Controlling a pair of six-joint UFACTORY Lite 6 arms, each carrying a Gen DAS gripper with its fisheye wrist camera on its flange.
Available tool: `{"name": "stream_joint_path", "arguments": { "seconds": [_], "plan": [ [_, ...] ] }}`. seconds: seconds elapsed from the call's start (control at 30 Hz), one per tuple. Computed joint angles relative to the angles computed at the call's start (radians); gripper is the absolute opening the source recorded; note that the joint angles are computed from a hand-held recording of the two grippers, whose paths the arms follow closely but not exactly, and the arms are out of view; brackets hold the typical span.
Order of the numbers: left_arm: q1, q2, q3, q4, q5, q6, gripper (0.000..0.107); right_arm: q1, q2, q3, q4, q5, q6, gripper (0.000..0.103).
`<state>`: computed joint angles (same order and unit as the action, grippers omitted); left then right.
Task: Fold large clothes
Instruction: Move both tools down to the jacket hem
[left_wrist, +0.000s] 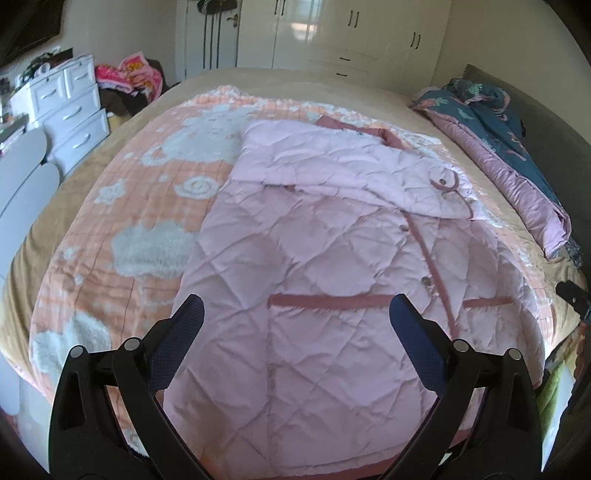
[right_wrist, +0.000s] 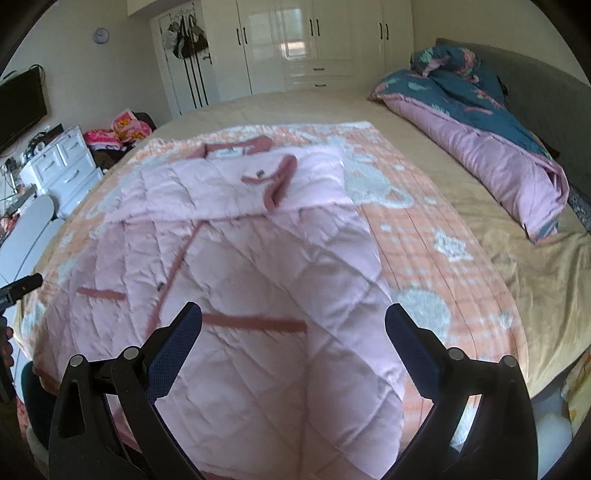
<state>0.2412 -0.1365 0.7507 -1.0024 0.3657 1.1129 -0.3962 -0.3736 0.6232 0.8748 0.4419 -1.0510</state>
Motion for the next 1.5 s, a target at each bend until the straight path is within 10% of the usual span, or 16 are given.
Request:
{"name": "stream_joint_path", "arguments": {
  "seconds": [1.5],
  "plan": [
    [0.308, 0.153, -0.254, -0.404, 0.080, 0.729, 0.094, -0.487, 0.236, -0.211, 0.048, 0.192, -0.516, 0.099]
  ]
}}
